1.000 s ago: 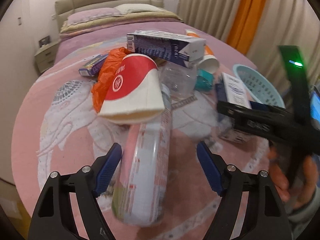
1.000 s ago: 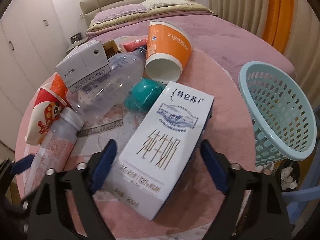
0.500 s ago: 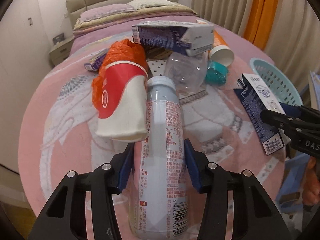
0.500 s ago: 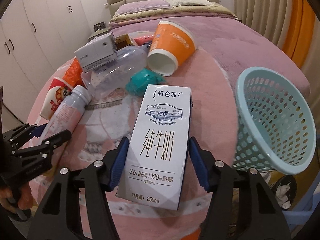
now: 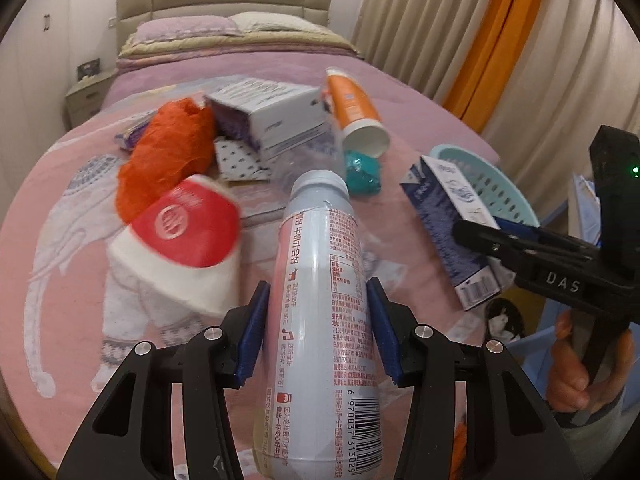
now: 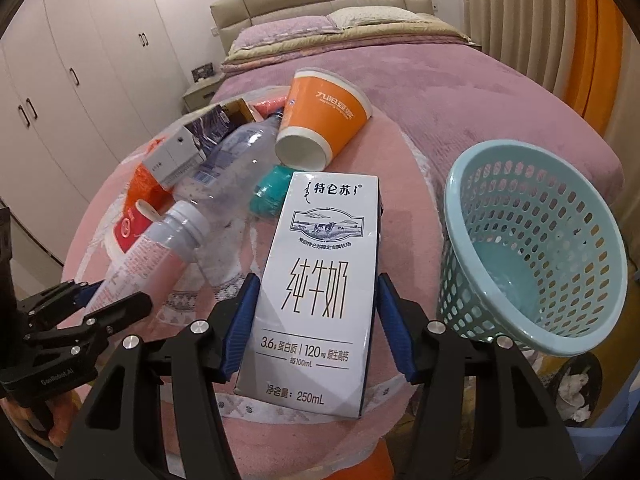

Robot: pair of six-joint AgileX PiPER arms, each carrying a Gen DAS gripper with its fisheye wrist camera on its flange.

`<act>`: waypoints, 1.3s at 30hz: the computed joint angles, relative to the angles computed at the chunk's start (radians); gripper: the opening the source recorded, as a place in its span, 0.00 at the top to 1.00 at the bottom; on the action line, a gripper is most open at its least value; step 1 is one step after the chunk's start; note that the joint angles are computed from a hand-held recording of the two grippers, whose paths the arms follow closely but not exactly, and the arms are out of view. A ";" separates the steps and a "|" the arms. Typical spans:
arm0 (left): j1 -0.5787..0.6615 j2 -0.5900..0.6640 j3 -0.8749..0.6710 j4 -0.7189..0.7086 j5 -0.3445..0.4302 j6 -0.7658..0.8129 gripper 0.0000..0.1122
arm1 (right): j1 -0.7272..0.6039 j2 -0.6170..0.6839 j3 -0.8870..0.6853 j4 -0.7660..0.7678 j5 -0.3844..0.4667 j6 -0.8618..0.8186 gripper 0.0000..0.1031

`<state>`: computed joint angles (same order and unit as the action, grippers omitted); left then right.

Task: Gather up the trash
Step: 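Carry both items over the blue basket and open both tools to drop them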

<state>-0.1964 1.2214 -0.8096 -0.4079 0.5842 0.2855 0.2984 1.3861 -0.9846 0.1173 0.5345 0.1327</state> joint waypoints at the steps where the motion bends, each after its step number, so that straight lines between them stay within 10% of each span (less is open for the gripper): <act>1: -0.019 0.000 -0.006 0.018 -0.006 -0.026 0.58 | -0.007 -0.015 0.007 0.001 -0.007 -0.005 0.46; 21: -0.325 0.286 -0.402 0.186 -0.066 -0.239 0.58 | -0.419 -0.074 -0.017 0.255 -0.010 -0.327 0.46; 39: -0.447 0.931 -1.143 0.152 0.209 -0.313 0.58 | -0.629 0.279 -0.152 0.154 0.061 -0.271 0.46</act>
